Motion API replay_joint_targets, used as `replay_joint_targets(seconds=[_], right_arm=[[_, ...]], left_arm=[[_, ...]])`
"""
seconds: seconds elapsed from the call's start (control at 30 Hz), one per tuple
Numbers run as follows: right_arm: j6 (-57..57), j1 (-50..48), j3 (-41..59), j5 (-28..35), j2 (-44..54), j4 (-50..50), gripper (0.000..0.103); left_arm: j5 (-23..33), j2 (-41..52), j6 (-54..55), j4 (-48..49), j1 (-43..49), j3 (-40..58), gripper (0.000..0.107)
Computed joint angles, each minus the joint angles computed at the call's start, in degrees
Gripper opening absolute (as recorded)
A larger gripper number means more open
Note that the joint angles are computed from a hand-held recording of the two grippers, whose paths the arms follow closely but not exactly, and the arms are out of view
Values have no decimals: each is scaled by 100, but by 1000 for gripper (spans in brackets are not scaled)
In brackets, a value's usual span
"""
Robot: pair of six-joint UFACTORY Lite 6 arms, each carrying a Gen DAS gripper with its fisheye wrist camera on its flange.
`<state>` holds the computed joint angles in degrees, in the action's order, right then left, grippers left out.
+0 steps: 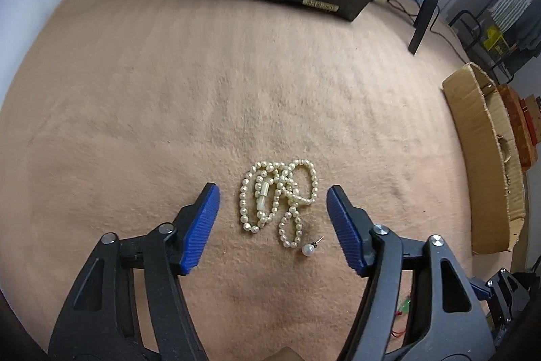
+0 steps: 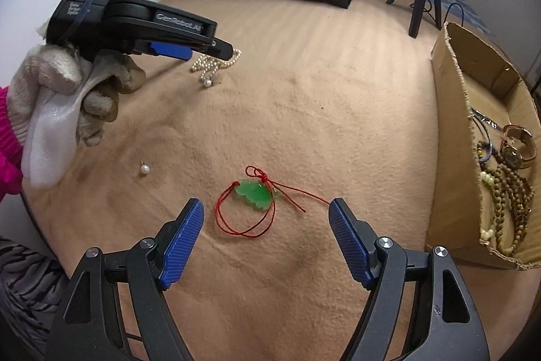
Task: Organize jewelry
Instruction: 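Grasp the pearl necklace with the left tool while the right tool grasps the jade pendant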
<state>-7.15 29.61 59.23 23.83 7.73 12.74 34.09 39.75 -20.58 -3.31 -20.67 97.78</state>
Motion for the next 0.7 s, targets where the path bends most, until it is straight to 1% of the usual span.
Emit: replay_joint_targets(seconds=[0.17, 0.2, 0.37, 0.43, 0.47, 0.53, 0.57, 0.63, 0.7], right_arm=[[98, 13, 143, -16, 179, -125, 76], [154, 21, 147, -36, 192, -182, 76], [170, 91, 200, -93, 321, -204, 76], [358, 166, 224, -113, 378, -427, 76], [502, 214, 240, -118, 408, -568, 76], [752, 291, 282, -120, 486, -796, 76], [833, 331, 301, -136, 524, -862, 75], [1214, 450, 382, -117, 635, -1246, 66], [1606, 538, 416, -108, 709, -1657, 57]], left_arm=[[76, 302, -222, 287, -84, 345, 67], [94, 345, -280, 331, -89, 400, 65], [202, 479, -859, 989, -198, 542, 48], [218, 471, -1047, 1235, -231, 517, 36], [197, 437, -1092, 1292, -224, 458, 33], [127, 338, -1126, 1307, -166, 304, 21], [61, 236, -1084, 1260, -113, 150, 19], [-11, 143, -1014, 1174, -55, 14, 16], [-60, 73, -1011, 1192, -45, -92, 15]])
